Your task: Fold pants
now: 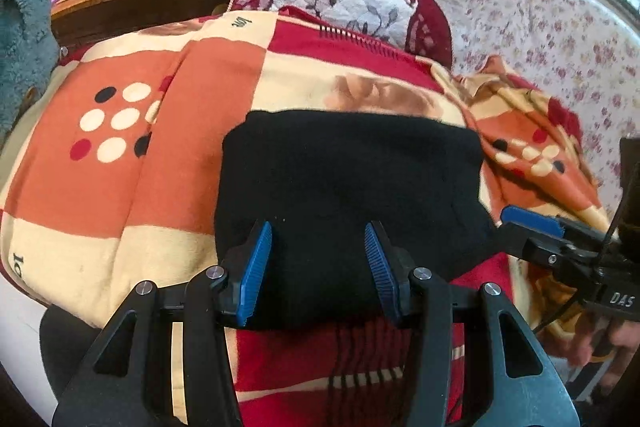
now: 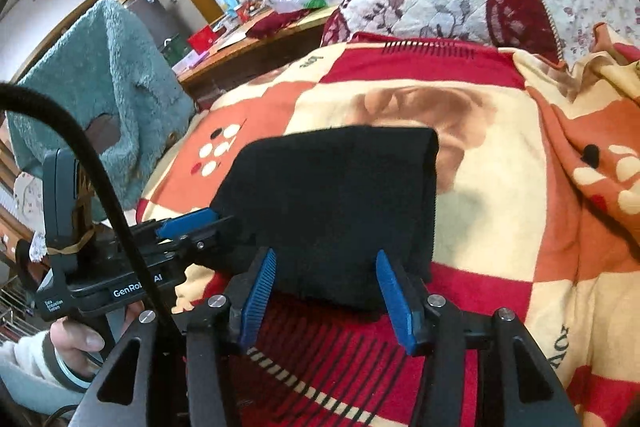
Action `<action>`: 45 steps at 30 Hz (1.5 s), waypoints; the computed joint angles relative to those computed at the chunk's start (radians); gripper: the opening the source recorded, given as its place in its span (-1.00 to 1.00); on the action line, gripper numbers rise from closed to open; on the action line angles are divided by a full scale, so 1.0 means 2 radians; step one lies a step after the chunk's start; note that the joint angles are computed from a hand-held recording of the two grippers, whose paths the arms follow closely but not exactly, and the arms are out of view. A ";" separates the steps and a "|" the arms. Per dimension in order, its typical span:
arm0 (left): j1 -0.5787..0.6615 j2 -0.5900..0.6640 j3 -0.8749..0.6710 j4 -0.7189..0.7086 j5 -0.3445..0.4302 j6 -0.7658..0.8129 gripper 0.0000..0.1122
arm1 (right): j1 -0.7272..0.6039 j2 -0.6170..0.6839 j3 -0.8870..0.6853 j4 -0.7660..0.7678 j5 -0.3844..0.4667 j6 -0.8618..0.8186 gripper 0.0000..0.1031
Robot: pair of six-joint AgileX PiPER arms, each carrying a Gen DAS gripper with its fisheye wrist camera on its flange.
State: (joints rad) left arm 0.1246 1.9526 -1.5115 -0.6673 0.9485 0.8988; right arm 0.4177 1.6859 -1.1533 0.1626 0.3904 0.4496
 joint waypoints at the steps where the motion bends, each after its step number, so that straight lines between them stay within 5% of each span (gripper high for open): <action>1: 0.003 0.002 -0.007 0.001 0.008 -0.007 -0.14 | -0.002 -0.003 0.002 0.003 -0.003 -0.002 0.01; 15: 0.014 0.016 -0.046 0.020 0.024 -0.035 -0.14 | -0.018 -0.005 0.016 0.011 -0.009 0.011 0.43; 27: 0.020 0.044 -0.076 0.044 0.028 -0.067 -0.14 | -0.041 0.006 0.024 0.089 -0.020 -0.048 0.45; 45: 0.034 0.084 -0.125 0.034 0.075 -0.094 -0.14 | -0.048 0.036 -0.007 0.087 -0.004 -0.053 0.47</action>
State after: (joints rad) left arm 0.1929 2.1203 -1.7605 -0.5998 1.0980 0.7111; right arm 0.3219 1.7585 -1.1676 0.3374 0.3827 0.3441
